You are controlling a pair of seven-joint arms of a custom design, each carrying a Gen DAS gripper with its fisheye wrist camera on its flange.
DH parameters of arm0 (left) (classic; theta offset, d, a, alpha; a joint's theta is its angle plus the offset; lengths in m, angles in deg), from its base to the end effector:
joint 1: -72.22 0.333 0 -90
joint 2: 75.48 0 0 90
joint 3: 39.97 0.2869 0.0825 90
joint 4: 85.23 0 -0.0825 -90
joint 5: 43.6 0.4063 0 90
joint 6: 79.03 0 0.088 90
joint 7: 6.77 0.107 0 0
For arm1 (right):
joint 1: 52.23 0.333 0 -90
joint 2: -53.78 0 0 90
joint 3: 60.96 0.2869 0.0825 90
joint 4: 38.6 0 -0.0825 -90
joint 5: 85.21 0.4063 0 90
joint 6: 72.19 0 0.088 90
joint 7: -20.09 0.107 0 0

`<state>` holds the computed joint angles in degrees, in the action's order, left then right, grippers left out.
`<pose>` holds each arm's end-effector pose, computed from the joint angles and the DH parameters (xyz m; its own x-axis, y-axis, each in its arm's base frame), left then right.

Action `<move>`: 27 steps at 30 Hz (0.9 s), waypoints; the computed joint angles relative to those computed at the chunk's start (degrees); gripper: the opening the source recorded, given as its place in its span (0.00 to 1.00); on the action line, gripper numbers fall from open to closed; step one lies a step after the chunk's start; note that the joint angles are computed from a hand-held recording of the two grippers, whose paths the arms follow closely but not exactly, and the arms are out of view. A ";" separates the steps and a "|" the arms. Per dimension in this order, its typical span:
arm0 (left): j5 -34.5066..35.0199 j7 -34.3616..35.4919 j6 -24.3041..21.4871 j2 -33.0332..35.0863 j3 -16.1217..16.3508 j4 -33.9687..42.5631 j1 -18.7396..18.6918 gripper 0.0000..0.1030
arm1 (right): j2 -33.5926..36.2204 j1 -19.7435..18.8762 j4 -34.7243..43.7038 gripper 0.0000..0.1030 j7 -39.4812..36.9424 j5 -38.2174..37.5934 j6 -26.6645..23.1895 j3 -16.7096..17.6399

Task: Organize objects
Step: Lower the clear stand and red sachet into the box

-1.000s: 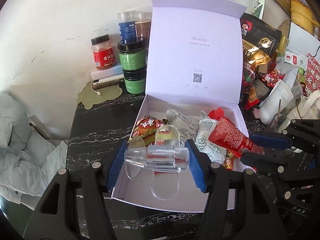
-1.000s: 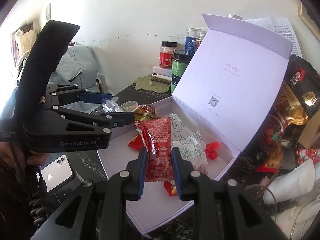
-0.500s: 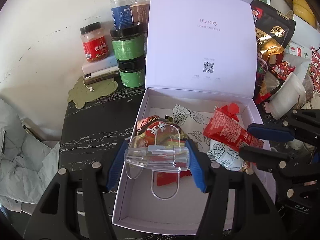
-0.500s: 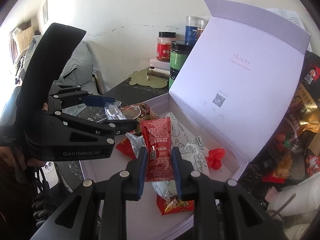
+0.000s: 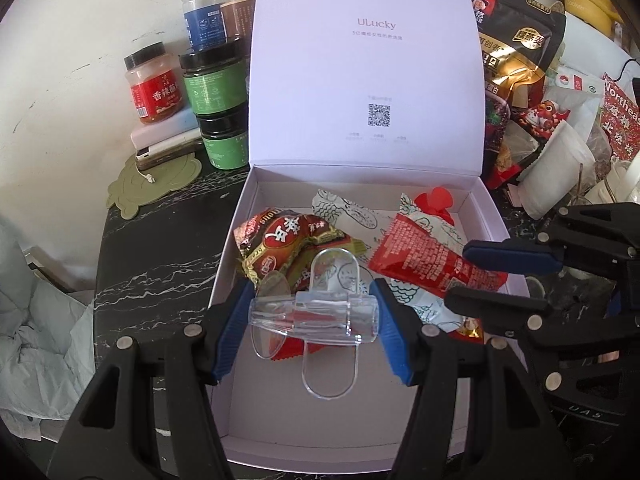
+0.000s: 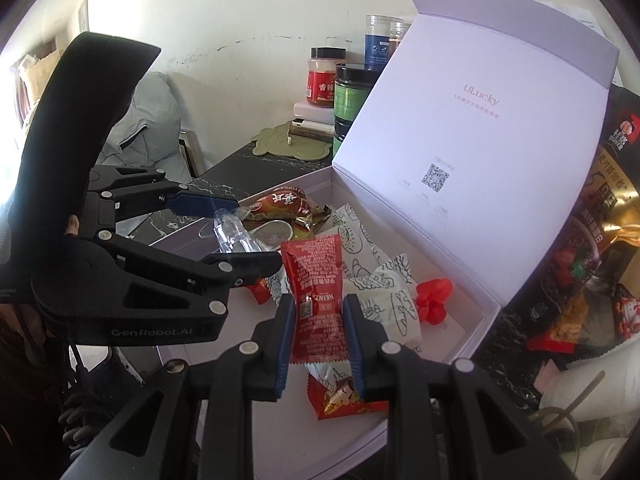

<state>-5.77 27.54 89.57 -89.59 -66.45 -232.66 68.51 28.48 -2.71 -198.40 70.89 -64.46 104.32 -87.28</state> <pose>0.4034 -0.2764 0.3495 -0.1850 -0.9827 -0.0092 -0.7685 0.1505 -0.6219 0.4066 0.1564 0.3537 0.6465 -0.7629 0.0046 -0.5695 -0.4866 -0.6625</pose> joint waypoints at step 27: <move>-15.99 15.60 -7.27 5.11 6.66 0.36 -10.86 0.57 | 6.09 -13.53 2.44 0.23 2.12 2.99 -10.18 16.09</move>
<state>-21.77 43.14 82.29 -84.49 -59.78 -232.30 57.65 34.57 -16.24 -195.96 73.01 -61.47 94.14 -71.19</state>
